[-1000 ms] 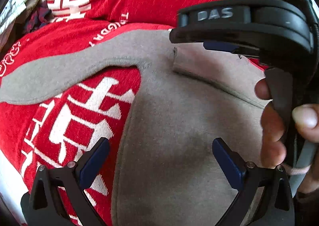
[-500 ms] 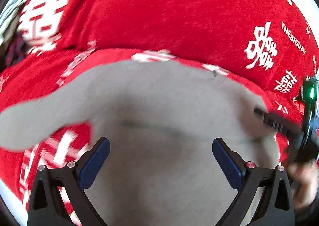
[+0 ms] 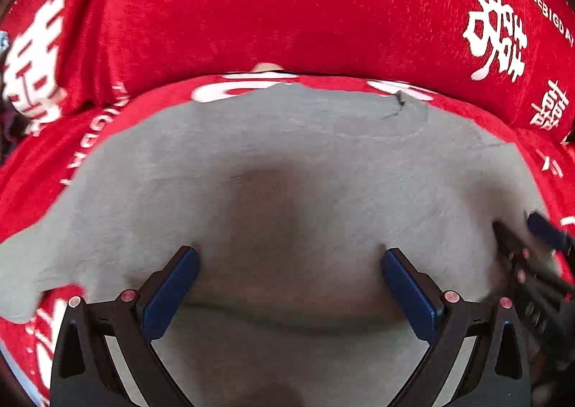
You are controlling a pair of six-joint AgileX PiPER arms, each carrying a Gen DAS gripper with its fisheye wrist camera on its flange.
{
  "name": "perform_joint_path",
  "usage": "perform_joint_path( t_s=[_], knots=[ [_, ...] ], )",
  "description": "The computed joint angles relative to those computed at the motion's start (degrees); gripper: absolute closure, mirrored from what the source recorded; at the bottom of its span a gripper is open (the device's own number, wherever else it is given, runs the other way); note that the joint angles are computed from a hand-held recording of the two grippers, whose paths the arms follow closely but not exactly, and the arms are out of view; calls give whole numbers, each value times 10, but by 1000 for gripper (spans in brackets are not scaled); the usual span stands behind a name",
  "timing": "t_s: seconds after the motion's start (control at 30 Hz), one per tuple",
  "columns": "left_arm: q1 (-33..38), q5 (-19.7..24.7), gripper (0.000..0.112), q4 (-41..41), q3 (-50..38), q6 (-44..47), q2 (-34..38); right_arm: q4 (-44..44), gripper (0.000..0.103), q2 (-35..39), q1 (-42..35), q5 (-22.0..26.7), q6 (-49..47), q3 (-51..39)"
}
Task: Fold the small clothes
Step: 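Move the left gripper to the other sleeve cuff and grasp it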
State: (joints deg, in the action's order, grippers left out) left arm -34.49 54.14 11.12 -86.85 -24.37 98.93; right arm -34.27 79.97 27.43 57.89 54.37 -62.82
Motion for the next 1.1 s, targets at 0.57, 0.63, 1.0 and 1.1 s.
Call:
perform_joint_path(
  t_s=[0.57, 0.63, 1.0, 1.1],
  knots=[
    [-10, 73, 9, 3, -84, -16, 58, 70, 24, -12, -17, -23, -61, -4],
    [-15, 36, 9, 20, -34, -35, 26, 67, 24, -33, -13, -29, -56, 19],
    [-12, 31, 9, 48, 33, -75, -67, 52, 23, -15, 25, 7, -18, -34],
    [-2, 62, 9, 27, -11, -38, -18, 76, 23, 38, 27, 16, -50, -54]
  ],
)
